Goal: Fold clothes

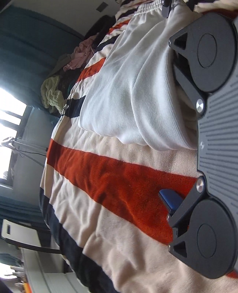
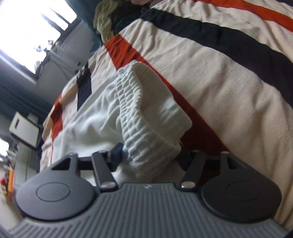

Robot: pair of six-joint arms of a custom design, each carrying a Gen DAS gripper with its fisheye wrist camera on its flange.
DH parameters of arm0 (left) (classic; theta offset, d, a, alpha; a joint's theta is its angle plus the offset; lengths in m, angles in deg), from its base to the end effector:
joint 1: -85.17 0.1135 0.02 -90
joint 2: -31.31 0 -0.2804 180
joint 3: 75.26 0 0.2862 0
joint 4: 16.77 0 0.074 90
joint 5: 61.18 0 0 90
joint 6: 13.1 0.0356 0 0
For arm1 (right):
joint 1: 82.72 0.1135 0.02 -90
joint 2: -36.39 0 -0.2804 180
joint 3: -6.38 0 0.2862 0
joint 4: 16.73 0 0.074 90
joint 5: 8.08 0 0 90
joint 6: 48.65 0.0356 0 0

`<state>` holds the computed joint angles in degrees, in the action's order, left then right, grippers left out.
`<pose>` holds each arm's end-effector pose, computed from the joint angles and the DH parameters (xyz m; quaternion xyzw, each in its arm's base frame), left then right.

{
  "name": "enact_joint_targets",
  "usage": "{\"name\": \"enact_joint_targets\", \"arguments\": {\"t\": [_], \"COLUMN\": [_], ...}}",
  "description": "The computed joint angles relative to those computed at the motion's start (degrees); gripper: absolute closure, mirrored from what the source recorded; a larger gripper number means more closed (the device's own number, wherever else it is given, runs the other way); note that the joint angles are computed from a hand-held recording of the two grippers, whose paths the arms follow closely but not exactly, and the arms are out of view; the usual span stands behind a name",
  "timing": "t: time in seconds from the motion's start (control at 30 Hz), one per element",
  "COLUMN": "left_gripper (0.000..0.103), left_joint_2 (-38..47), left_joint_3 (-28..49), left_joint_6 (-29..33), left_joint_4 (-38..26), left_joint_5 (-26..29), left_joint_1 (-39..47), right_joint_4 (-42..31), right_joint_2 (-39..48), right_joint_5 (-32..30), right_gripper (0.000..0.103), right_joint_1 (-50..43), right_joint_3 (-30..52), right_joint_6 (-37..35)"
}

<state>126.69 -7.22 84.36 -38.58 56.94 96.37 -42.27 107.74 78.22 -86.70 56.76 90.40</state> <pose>0.3657 0.0553 0.1815 0.0551 0.9113 -0.1698 0.3710 0.2725 -0.0167 0.1973 0.4037 0.8361 0.1696 0.3305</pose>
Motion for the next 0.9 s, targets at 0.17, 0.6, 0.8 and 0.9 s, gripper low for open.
{"name": "enact_joint_targets", "arguments": {"t": [0.17, 0.6, 0.8, 0.9], "left_gripper": [0.001, 0.0, 0.003, 0.003], "left_joint_2": [2.1, 15.2, 24.7, 24.3], "left_joint_3": [5.7, 31.0, 36.7, 36.1], "left_joint_6": [2.6, 8.2, 3.4, 7.8], "left_joint_4": [-9.6, -44.3, -47.0, -48.6], "left_joint_5": [1.9, 24.4, 27.1, 25.4], "left_joint_1": [1.1, 13.3, 10.2, 8.1], "right_joint_4": [-2.4, 4.9, 12.6, 4.6], "right_joint_2": [-0.1, 7.1, 5.0, 8.9], "right_joint_5": [-14.7, -21.7, -23.6, -20.7], "right_gripper": [0.018, 0.015, 0.015, 0.021], "right_joint_1": [-7.7, -7.7, -7.1, -4.9], "right_joint_3": [0.3, 1.0, -1.5, 2.9], "right_joint_6": [-8.9, -8.7, -8.1, -12.8]}}
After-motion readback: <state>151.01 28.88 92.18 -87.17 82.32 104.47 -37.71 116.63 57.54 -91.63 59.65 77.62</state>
